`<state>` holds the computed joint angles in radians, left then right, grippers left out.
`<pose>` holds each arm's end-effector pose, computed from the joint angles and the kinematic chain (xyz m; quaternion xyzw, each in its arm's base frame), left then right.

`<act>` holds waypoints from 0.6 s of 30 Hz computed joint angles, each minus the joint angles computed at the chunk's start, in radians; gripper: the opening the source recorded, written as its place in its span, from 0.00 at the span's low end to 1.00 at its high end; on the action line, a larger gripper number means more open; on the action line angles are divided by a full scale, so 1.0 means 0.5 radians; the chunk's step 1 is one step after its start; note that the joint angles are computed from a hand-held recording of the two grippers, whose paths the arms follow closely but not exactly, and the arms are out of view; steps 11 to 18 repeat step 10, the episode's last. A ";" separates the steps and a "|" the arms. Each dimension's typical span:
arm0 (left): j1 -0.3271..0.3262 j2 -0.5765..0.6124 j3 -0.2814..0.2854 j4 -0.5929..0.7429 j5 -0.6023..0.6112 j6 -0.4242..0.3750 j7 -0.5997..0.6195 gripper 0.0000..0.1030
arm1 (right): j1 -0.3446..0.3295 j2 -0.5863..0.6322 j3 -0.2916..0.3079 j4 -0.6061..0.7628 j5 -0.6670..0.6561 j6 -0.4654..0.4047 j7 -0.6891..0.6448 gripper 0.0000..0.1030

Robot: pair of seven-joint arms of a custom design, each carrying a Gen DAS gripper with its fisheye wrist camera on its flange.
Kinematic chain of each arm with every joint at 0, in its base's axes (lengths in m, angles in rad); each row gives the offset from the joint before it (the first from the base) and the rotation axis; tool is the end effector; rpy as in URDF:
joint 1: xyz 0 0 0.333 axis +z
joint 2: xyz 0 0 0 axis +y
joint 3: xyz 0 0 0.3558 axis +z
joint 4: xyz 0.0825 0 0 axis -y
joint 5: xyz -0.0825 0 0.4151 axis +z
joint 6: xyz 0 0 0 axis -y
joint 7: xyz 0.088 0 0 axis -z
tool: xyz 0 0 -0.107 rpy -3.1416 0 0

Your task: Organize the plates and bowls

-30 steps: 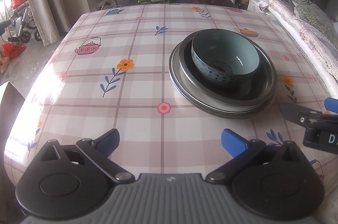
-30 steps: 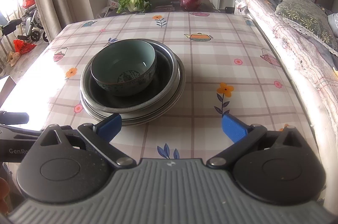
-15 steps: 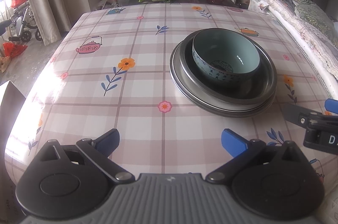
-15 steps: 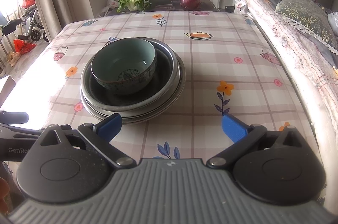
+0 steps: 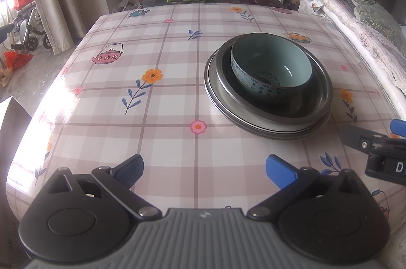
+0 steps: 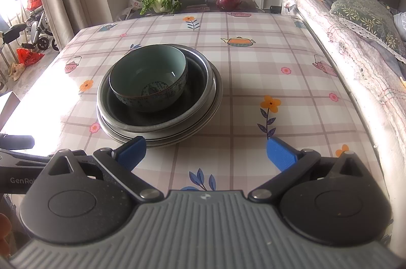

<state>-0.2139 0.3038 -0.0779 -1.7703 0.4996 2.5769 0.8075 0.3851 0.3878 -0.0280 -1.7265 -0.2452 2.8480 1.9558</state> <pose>0.6851 -0.2084 0.4675 -0.7161 0.6319 -0.1918 0.2260 0.6925 0.2753 0.4652 -0.7168 0.5945 -0.2160 0.2935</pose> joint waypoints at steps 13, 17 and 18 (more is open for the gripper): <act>0.000 -0.009 0.001 -0.014 0.009 0.002 -0.007 1.00 | 0.000 0.002 -0.001 0.001 0.008 0.001 -0.005 0.99; 0.000 -0.009 0.001 -0.014 0.009 0.002 -0.007 1.00 | 0.000 0.002 -0.001 0.001 0.008 0.001 -0.005 0.99; 0.000 -0.009 0.001 -0.014 0.009 0.002 -0.007 1.00 | 0.000 0.002 -0.001 0.001 0.008 0.001 -0.005 0.99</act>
